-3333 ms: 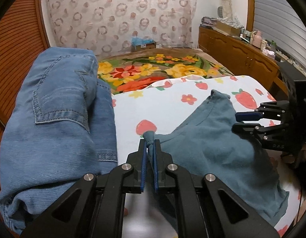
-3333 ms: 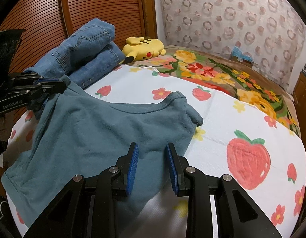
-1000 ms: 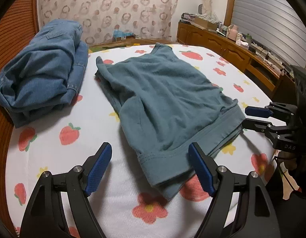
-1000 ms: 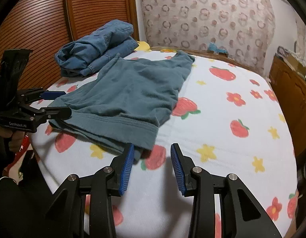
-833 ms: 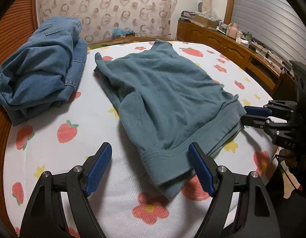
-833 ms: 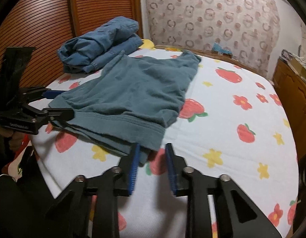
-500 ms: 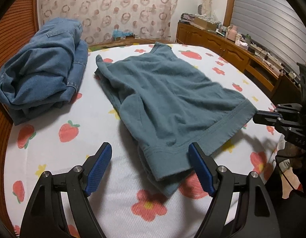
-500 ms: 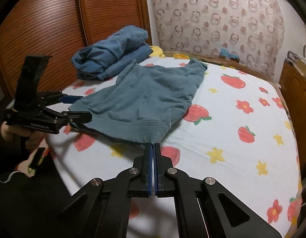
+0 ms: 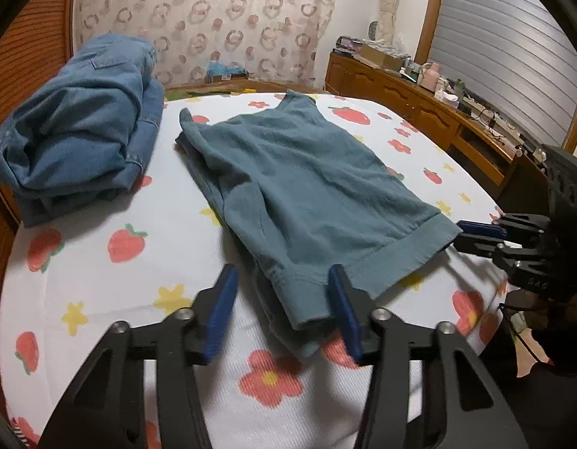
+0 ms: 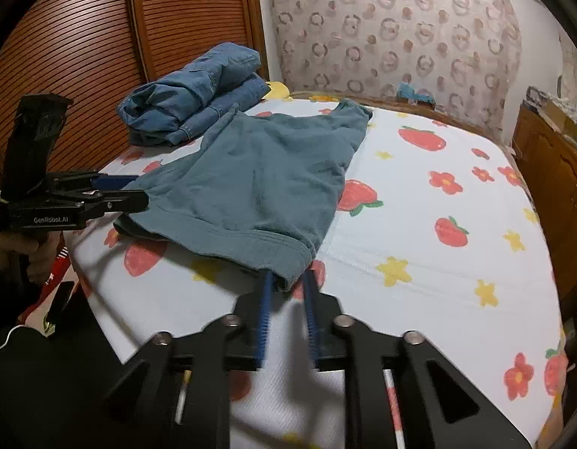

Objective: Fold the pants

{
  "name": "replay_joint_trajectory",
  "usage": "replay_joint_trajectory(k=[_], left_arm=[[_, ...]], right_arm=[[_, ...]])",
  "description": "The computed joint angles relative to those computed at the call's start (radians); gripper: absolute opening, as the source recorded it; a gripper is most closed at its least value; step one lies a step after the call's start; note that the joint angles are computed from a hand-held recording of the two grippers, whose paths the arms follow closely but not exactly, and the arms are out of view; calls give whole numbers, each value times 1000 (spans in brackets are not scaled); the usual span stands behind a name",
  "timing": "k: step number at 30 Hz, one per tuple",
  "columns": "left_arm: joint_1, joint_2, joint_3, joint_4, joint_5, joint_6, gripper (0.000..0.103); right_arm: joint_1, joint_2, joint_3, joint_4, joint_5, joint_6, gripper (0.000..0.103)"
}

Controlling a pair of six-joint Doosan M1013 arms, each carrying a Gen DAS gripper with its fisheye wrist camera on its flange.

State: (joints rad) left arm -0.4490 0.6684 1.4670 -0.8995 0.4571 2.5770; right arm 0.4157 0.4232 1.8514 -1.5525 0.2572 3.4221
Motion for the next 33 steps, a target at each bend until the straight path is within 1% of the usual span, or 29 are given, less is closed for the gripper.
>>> replay_joint_trajectory(k=[1,3,6,8,10,11,13,14,15,18,20,21,22,25,29,31,33], left_arm=[[0,0,2,-13,2,9,40],[0,-2,6,-32,13,29,33],[-4,-10,15,-49,14,56,18],[-2,-20,26,-84,26,90,11],[0,-32,38,-120,33,122,11],[0,-37,43,-120,33,122,11],[-5,-41,47,-56,11,67,11],[-8,-40,46,-4,-5,18,11],[-8,-36,41,36,-7,-28,11],[-3,-26,31,77,6,-95,21],[-4,-29,33,91,-12,-106,30],[-5,-31,36,96,-24,-110,39],[-4,-35,39,80,-36,-95,44],[3,-42,45,10,-48,-36,47],[13,-45,42,-73,-62,20,48],[14,-39,29,-78,-69,22,48],[13,-28,12,-63,-69,5,47]], right_arm=[[0,3,-4,10,-5,-11,24],[1,10,-13,50,1,-55,29],[0,21,-25,87,1,-96,30],[0,28,-35,119,11,-129,30],[-2,31,-37,109,11,-118,30],[-3,31,-37,105,10,-111,30],[-4,31,-35,89,7,-89,30],[-4,30,-34,80,6,-78,30],[-4,30,-32,72,6,-67,30],[-5,27,-27,53,1,-42,30],[-5,22,-20,21,-1,-8,30],[-5,19,-17,5,-3,8,30],[-5,16,-13,-11,-4,25,30],[-4,7,-3,-74,-3,88,30],[-4,-2,5,-170,1,183,30],[-4,-4,7,-217,5,229,30],[-5,-7,11,-313,5,325,30]])
